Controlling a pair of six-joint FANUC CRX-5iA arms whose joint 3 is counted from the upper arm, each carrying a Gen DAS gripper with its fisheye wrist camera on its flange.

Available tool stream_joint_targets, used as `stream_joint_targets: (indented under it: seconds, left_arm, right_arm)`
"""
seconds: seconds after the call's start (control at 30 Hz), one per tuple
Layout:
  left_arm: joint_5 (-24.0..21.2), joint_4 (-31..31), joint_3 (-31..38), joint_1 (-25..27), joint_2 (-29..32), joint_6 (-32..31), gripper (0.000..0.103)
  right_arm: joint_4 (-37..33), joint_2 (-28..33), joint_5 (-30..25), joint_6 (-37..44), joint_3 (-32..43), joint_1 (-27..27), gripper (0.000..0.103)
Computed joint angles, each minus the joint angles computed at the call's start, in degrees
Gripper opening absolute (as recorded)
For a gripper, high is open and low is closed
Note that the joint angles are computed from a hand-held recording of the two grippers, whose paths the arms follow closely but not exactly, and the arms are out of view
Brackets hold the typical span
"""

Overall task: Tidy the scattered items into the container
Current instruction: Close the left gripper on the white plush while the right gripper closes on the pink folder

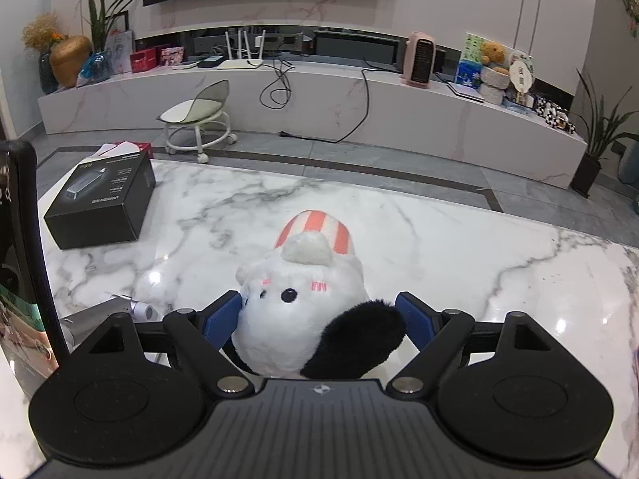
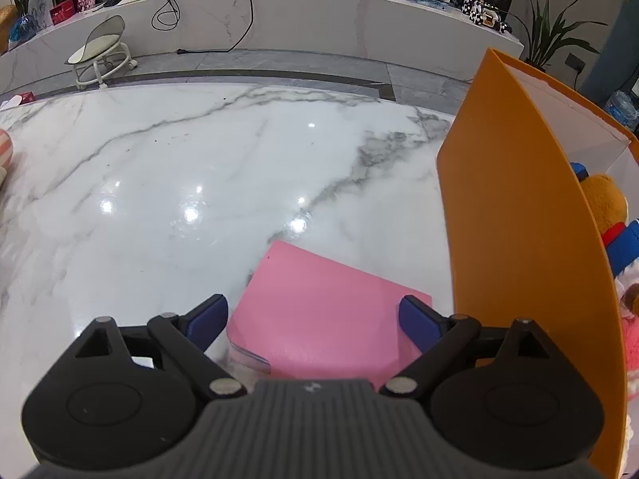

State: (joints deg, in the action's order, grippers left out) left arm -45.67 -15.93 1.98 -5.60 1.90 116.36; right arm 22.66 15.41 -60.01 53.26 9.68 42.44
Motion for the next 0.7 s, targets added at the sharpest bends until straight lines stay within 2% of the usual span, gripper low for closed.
stream_joint_targets:
  seconds: [0.7]
  left_arm:
    - [-2.9,-0.2,2.0,0.0,1.9,0.1,0.098]
  right_arm:
    - [2.1,0.3,-1.2,-0.2,-0.5,0.4,0.096]
